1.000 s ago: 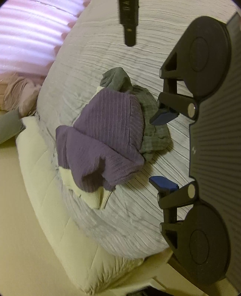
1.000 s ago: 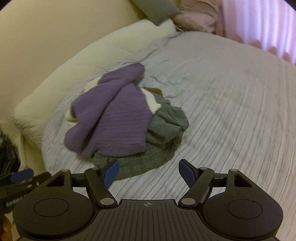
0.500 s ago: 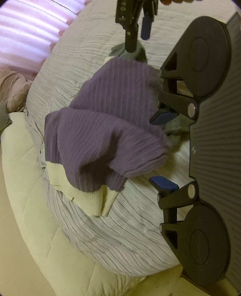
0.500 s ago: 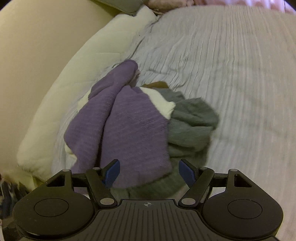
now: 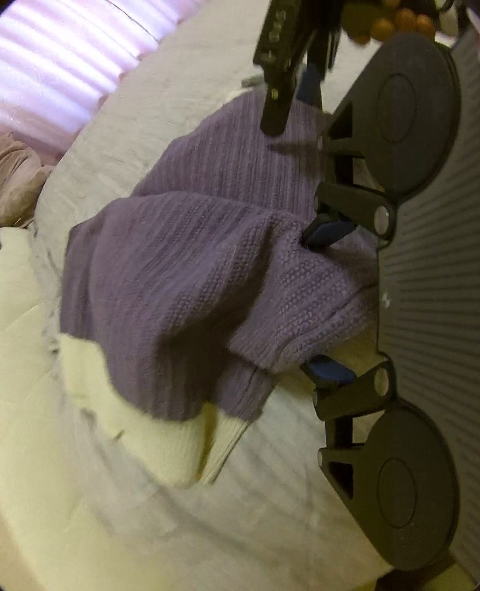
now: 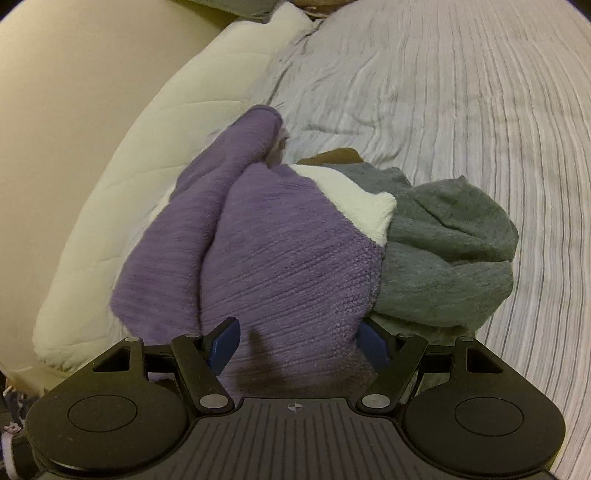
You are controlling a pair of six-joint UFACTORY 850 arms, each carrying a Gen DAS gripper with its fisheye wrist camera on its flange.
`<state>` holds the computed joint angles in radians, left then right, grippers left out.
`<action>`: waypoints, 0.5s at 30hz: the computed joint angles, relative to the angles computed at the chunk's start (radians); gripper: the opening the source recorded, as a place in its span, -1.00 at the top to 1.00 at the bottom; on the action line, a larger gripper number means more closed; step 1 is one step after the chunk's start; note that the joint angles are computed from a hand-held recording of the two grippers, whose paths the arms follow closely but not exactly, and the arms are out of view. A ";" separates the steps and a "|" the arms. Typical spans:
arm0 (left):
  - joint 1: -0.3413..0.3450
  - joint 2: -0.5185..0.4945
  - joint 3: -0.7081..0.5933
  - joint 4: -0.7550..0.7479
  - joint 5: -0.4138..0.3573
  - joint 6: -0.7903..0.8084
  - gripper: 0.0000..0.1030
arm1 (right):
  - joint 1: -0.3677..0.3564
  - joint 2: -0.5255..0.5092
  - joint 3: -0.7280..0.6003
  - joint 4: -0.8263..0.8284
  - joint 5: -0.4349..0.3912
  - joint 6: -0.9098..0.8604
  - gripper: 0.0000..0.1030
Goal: Fold clothes
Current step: 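Reach both grippers to the purple cardigan and close on its edge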
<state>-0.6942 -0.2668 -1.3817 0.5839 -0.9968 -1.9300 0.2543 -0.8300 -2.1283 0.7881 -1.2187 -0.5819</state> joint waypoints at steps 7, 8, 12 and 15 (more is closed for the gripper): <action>0.000 0.029 0.046 0.065 0.076 -0.091 0.25 | -0.005 -0.068 -0.116 -0.036 -0.062 0.067 0.43; -0.004 0.043 0.059 0.084 0.073 -0.136 0.36 | -0.007 -0.066 -0.120 -0.043 -0.070 0.061 0.64; -0.042 0.066 0.038 0.173 -0.041 -0.191 0.65 | -0.024 -0.035 -0.109 0.010 -0.100 0.008 0.79; -0.077 0.059 -0.033 0.253 -0.196 -0.163 0.70 | -0.044 -0.021 -0.123 0.138 -0.112 0.015 0.81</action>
